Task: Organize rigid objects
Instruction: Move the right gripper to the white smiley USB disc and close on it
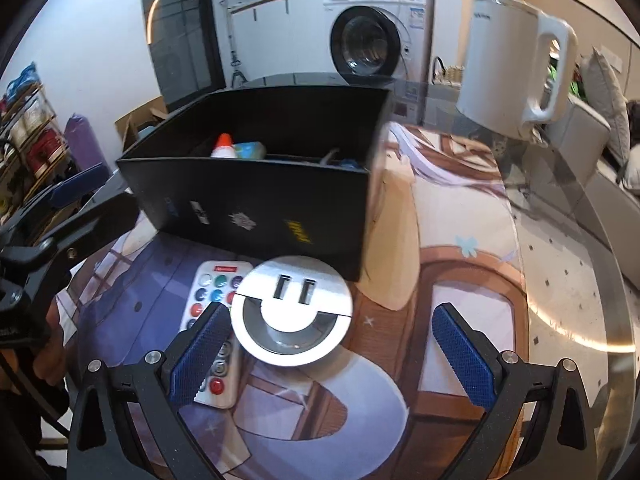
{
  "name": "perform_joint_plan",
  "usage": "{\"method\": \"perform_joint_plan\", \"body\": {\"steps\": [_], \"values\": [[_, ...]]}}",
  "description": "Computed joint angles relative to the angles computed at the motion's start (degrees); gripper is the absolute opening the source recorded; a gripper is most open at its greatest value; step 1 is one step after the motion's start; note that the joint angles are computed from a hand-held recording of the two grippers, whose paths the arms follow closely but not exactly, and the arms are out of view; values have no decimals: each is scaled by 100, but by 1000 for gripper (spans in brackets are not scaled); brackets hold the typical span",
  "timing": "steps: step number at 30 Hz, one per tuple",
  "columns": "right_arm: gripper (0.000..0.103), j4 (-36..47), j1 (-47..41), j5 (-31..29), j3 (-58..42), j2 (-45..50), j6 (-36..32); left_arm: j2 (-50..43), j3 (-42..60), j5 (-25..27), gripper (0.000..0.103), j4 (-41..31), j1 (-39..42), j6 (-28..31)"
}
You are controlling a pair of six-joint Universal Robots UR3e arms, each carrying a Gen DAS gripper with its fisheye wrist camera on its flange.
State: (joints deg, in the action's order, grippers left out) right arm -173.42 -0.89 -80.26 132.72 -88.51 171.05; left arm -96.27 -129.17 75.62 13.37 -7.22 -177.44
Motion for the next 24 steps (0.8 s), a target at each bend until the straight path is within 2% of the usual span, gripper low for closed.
{"method": "perform_joint_plan", "body": {"steps": [11, 24], "values": [[103, 411, -557, 88, 52, -253, -145, 4, 228, 55, 103, -488, -105, 65], [102, 150, -206, -333, 9, -27, -167, 27, 227, -53, 103, -597, -32, 123]]}}
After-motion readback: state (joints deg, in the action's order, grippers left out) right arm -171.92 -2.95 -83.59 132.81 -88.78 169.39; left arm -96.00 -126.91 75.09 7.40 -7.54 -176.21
